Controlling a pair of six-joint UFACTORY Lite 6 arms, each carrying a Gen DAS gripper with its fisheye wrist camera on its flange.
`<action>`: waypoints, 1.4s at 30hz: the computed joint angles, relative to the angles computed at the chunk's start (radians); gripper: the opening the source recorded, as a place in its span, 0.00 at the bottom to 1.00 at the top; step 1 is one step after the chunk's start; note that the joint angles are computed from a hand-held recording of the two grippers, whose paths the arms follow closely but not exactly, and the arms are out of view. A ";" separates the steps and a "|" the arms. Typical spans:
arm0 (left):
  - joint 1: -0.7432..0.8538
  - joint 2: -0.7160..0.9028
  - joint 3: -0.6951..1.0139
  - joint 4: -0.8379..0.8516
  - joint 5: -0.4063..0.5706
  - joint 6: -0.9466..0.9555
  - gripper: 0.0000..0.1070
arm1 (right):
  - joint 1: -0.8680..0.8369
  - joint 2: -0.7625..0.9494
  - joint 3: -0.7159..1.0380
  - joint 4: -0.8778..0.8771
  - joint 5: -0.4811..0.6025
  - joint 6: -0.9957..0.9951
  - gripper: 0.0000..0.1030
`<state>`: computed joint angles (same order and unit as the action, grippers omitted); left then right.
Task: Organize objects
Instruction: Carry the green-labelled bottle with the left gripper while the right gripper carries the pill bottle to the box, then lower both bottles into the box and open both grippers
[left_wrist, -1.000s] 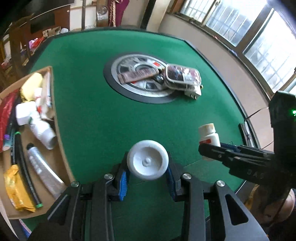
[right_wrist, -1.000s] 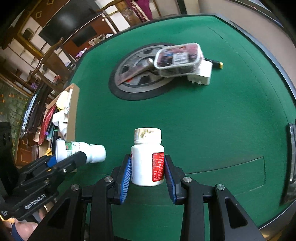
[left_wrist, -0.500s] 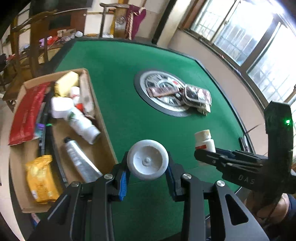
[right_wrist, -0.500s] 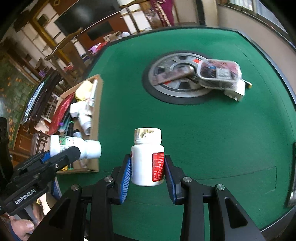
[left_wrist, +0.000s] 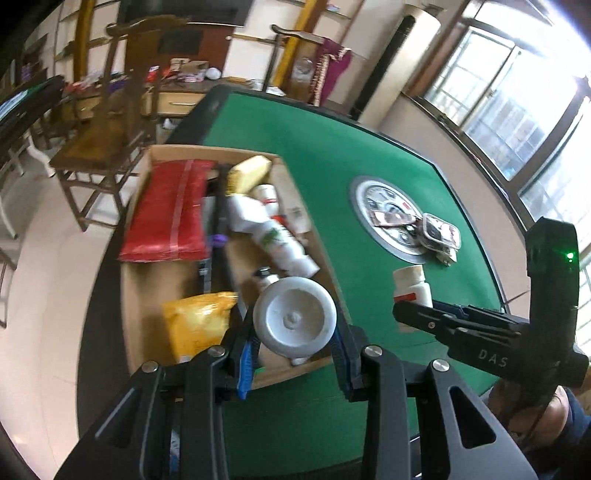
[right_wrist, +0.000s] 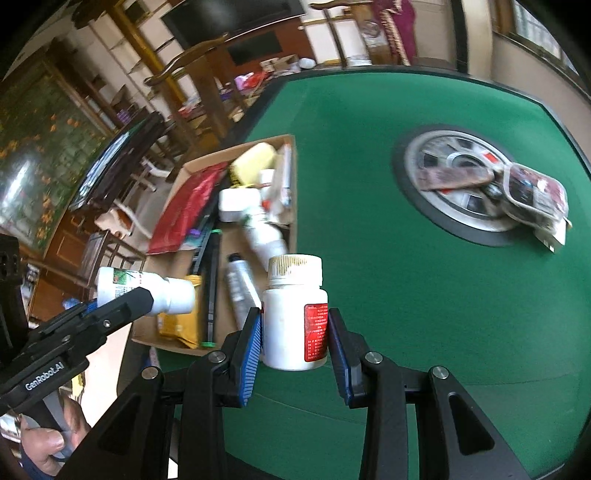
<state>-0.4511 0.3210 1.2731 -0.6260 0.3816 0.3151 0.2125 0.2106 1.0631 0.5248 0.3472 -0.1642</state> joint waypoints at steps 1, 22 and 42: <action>0.018 -0.009 -0.016 -0.017 0.001 0.021 0.32 | 0.014 0.014 0.018 -0.014 0.002 0.017 0.37; 0.134 0.086 0.021 -0.137 0.075 0.197 0.32 | 0.152 0.390 0.378 -0.036 0.074 0.032 0.37; 0.129 0.306 0.273 -0.077 0.140 0.142 0.32 | 0.141 0.472 0.446 -0.081 0.071 0.068 0.37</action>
